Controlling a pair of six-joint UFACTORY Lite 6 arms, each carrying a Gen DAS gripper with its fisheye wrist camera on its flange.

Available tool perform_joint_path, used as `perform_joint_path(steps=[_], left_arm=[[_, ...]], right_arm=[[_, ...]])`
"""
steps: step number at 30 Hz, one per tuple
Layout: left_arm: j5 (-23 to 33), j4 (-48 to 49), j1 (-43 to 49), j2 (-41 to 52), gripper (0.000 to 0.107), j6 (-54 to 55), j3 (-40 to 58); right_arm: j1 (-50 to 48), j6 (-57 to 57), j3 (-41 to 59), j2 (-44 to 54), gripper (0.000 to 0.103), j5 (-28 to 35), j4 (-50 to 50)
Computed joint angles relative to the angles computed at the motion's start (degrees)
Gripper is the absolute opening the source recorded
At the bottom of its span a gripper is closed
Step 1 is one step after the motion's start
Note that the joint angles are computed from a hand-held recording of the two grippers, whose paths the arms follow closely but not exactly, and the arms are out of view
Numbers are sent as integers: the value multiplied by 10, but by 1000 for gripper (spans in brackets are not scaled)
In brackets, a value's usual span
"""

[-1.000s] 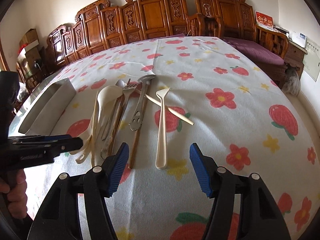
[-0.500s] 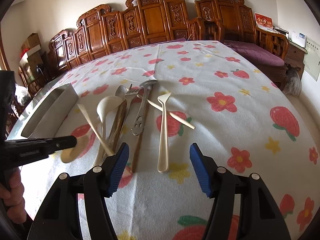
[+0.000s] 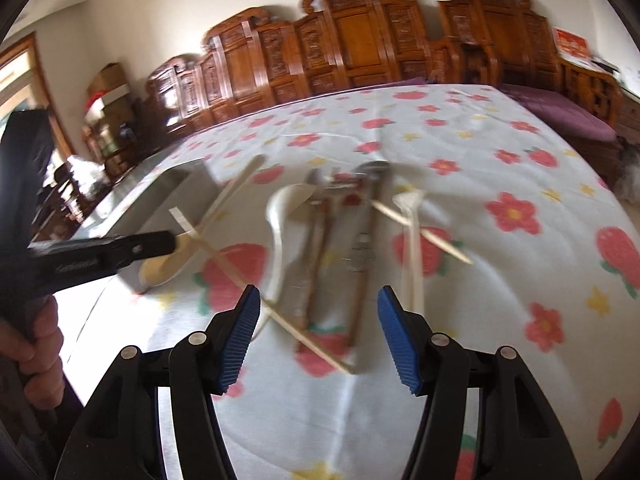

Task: Organize utensils
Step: 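Grasp a white plastic spoon with the left tool while the right tool grasps a wooden chopstick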

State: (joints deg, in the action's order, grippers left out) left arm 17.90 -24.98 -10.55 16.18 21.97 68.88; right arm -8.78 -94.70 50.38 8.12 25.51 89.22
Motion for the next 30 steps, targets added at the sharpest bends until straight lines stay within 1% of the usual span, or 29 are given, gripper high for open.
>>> perform_joint_path(steps=[2, 5, 8, 9, 10, 11, 12, 14, 15, 18, 23, 28, 30], left_arm=[[0, 10, 2, 1, 1, -8, 8], [5, -2, 11, -3, 1, 4, 18], [11, 10, 12, 2, 1, -4, 32], [12, 11, 11, 3, 1, -5, 35], [13, 10, 11, 2, 1, -4, 36], [13, 10, 11, 1, 1, -4, 36], [13, 9, 10, 0, 1, -3, 35], [12, 3, 11, -6, 1, 4, 32], [10, 6, 11, -9, 1, 3, 30], [8, 10, 13, -18, 1, 2, 23], [4, 15, 30, -61, 1, 17, -9], [18, -8, 69, -109, 1, 64, -32], [27, -13, 83, -120, 1, 77, -33]], right_arm=[[23, -9, 2, -1, 60, -12, 0], [42, -8, 11, 7, 57, -13, -9], [61, 22, 41, 36, 48, -18, -49], [71, 36, 53, 49, 42, -28, -70], [75, 44, 58, 56, 33, -33, -81], [78, 62, 66, 66, 29, -36, -101], [79, 62, 65, 69, 20, -41, -103], [76, 52, 59, 65, 15, -37, -92], [75, 47, 54, 60, 7, -37, -88], [68, 38, 48, 51, 6, -29, -79], [54, 74, 54, 36, 6, -7, -109], [54, 153, 60, 5, 6, -1, -161], [60, 207, 68, -3, 6, -6, -199]])
